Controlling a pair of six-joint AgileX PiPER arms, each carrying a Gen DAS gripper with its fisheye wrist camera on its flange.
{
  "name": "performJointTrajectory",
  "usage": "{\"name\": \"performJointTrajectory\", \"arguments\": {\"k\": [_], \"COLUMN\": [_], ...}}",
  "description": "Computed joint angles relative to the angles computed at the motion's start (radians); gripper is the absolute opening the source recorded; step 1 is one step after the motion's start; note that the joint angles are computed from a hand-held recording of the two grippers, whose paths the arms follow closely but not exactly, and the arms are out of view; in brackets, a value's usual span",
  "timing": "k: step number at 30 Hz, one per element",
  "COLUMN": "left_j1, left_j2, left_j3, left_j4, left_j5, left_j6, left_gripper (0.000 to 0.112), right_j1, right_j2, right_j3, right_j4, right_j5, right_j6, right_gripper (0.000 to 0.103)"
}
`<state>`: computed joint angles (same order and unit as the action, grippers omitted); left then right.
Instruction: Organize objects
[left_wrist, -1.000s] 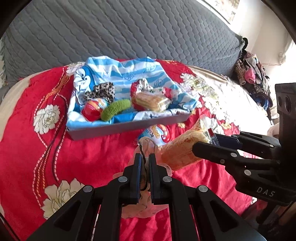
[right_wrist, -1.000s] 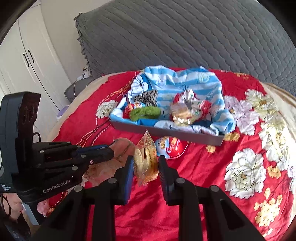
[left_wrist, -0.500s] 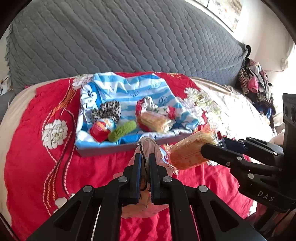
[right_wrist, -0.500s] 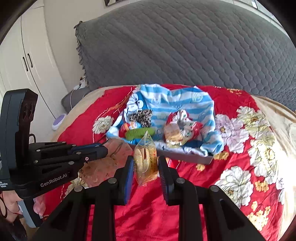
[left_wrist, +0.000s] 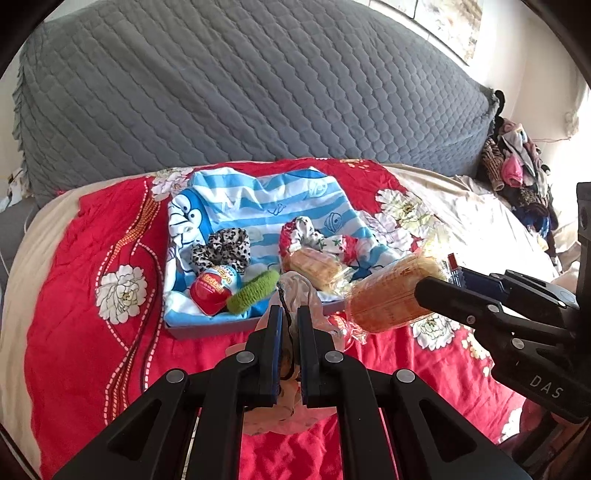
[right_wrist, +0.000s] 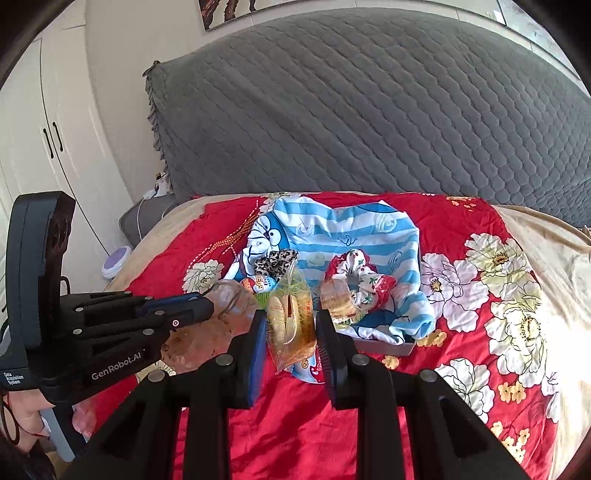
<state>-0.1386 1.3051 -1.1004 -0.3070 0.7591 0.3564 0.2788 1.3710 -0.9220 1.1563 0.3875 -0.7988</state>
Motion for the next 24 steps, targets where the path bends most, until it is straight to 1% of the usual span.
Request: {"name": "performJointTrajectory", "arguments": {"k": [10, 14, 23, 24], "left_j1": [-0.023, -0.030, -0.033, -0.035], "left_j2": [0.009, 0.014, 0.045, 0.048], "left_j3": [-0.022, -0.031, -0.059, -0.063], "left_j4": [0.064, 0.087, 0.118, 0.126], "left_j5": [-0.014, -0.020, -0.031, -0.035], "left_j6": [-0.070, -0.091, -0.141, -0.149], "left_gripper": [0.008, 0.008, 0.008, 0.008], "right_j1": [0.005, 0.014, 0.020, 0.022], "right_j2": [0.016, 0.028, 0.054, 0.057], "right_j3": [-0.033, -0.055, -0.089, -0.091], "right_j4": [-0.025, -0.068, -0.079, -0.087], "right_j5": [-0.007, -0.014, -0.020, -0.033], "right_j6": [0.026, 0.063, 0.080, 0.065], "right_gripper": [0.027, 0.027, 0.027, 0.027]}}
